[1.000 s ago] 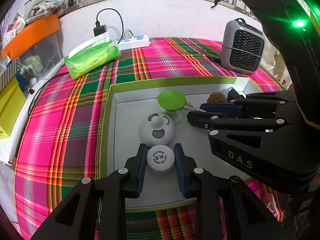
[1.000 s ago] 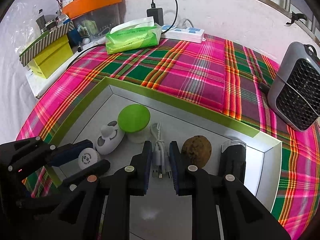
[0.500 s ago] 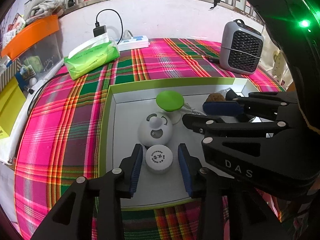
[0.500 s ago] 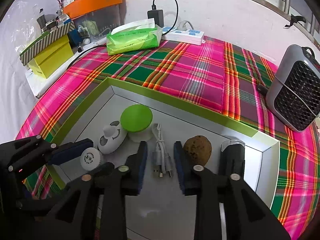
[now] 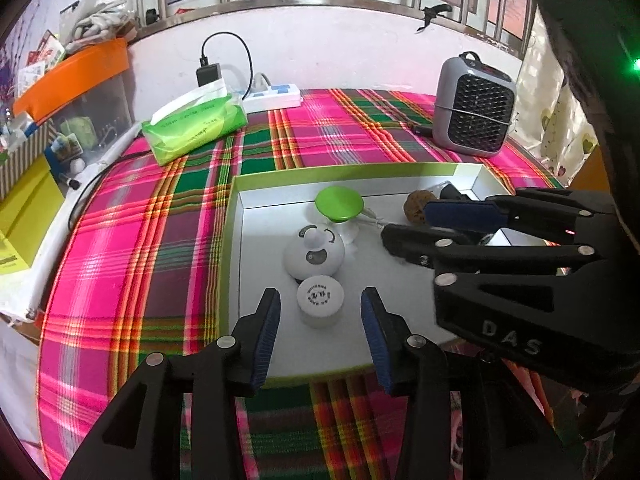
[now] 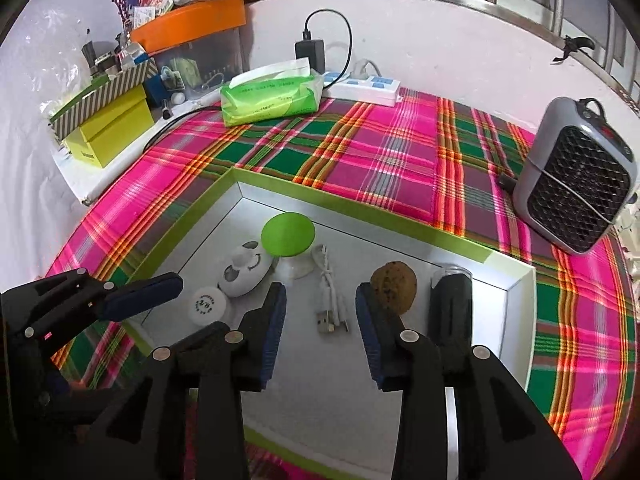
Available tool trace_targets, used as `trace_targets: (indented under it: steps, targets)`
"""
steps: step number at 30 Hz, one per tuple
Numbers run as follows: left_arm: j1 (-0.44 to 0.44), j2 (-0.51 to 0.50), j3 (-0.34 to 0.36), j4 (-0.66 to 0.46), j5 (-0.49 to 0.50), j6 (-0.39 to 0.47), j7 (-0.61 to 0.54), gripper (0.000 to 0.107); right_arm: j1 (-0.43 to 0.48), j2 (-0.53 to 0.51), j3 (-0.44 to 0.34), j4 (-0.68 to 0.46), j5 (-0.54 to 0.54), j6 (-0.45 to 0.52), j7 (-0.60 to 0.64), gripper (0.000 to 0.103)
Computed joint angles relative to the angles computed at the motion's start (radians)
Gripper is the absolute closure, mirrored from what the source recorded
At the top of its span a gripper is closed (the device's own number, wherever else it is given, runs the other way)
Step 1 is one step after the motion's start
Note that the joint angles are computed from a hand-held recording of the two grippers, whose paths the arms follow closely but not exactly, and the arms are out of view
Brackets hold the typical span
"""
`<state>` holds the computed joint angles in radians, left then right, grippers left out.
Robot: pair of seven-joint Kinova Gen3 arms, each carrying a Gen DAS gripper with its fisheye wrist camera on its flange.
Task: Organize objects
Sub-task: 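Lift both grippers out of the box and move back toward the pink clips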
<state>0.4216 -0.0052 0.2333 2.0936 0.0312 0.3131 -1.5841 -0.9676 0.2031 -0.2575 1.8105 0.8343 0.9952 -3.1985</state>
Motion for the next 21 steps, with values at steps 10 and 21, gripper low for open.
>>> trace_targets:
  steps: [10,21]
  targets:
    - [0.000,-0.092,-0.012,0.062,0.101,-0.019,-0.091,0.067,-0.090,-0.049,-0.065,0.051,0.064,0.138,-0.219,0.065]
    - [0.023,-0.193,-0.007,0.150,0.138,-0.067,-0.128,0.067,-0.207,-0.048,-0.146,0.052,0.070,0.355,-0.412,0.065]
